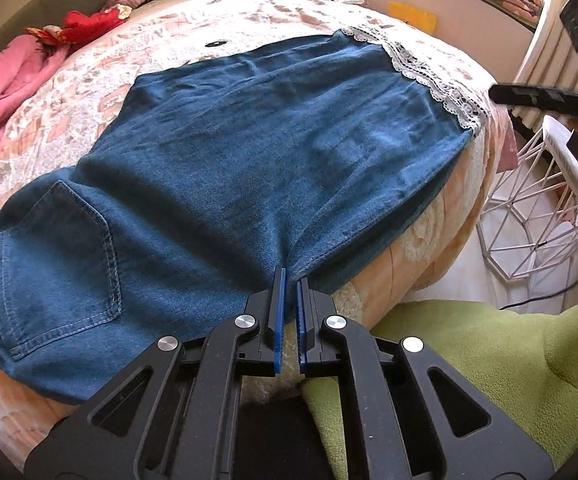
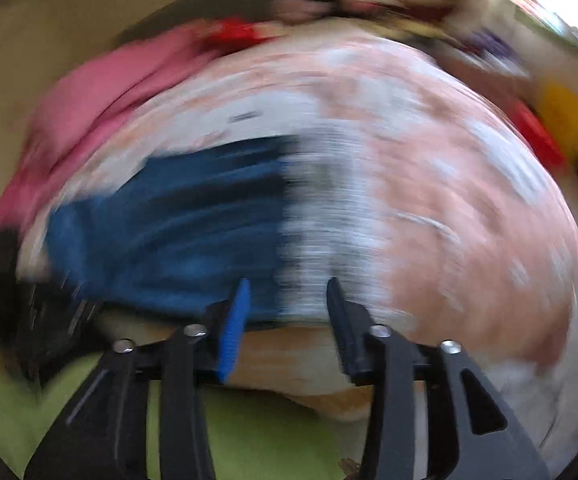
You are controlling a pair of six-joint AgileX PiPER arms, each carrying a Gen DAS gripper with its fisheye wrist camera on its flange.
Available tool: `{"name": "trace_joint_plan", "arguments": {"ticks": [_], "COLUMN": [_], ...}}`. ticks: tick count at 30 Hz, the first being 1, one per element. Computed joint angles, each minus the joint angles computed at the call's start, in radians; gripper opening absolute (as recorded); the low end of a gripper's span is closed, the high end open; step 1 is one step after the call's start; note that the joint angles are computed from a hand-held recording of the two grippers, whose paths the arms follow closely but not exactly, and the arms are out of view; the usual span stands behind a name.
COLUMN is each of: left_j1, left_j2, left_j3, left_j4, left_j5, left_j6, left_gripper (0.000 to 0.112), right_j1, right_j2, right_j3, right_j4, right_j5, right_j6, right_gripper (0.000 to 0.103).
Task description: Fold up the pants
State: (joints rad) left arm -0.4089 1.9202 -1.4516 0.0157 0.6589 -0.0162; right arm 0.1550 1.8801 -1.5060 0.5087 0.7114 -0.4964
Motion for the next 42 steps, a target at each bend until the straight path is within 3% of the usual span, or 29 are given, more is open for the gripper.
{"name": "trace_joint_plan", "arguments": {"ticks": [3, 10, 13, 15, 17, 18, 24, 26, 28, 33, 35, 38, 42], "left_j1": [-0.001, -0.007, -0.001, 0.000, 0.000, 0.001, 0.014, 0.018, 0.024, 0.065, 0.090, 0.129, 0.173], "left_j2": [-0.001, -0.004, -0.005, -0.002, -0.002, -0.003, 0.000, -0.001, -0.019, -0.114, -0.145, -0.159, -0.104], "left_j3": [0.001, 0.012, 0.017, 0.015, 0.013, 0.013, 0.009, 0.009, 0.026, 0.097, 0.115, 0.116, 0.056], "left_j4": [-0.002, -0.003, -0.022, -0.023, -0.024, -0.026, -0.058, -0.061, -0.068, -0.101, -0.070, 0.057, 0.303], "left_j5": [-0.004, -0.005, -0.006, -0.005, -0.004, -0.004, -0.001, 0.003, -0.002, -0.048, -0.067, -0.068, 0.013], "left_j6": [0.000, 0.009, 0.018, 0.018, 0.017, 0.018, 0.039, 0.038, 0.040, 0.048, 0.004, -0.145, -0.397], "left_gripper": [0.000, 0.001, 0.001, 0.002, 0.002, 0.003, 0.005, 0.011, 0.026, 0.041, 0.044, 0.055, 0.066], "right_j1": [0.111, 0.217, 0.243, 0.274, 0.280, 0.280, 0.251, 0.239, 0.238, 0.160, 0.124, 0.082, 0.047], "right_j2": [0.011, 0.148, 0.132, 0.130, 0.150, 0.166, 0.168, 0.190, 0.204, 0.154, 0.140, 0.161, 0.220], "right_j3": [-0.003, -0.168, -0.136, -0.107, -0.112, -0.128, -0.137, -0.155, -0.162, -0.151, -0.163, -0.230, -0.321], "right_j4": [-0.025, -0.127, -0.183, -0.293, -0.349, -0.366, -0.303, -0.282, -0.297, -0.129, -0.078, -0.065, -0.101], "right_j5": [-0.003, 0.097, 0.073, 0.011, -0.008, 0.008, 0.064, 0.102, 0.114, 0.164, 0.159, 0.144, 0.171], "right_j6": [-0.138, -0.149, -0.192, -0.140, -0.120, -0.118, -0.188, -0.198, -0.181, -0.263, -0.276, -0.218, -0.130], "right_gripper": [0.041, 0.041, 0.039, 0.039, 0.025, 0.012, 0.005, 0.004, 0.004, 0.006, 0.011, 0.018, 0.025]}}
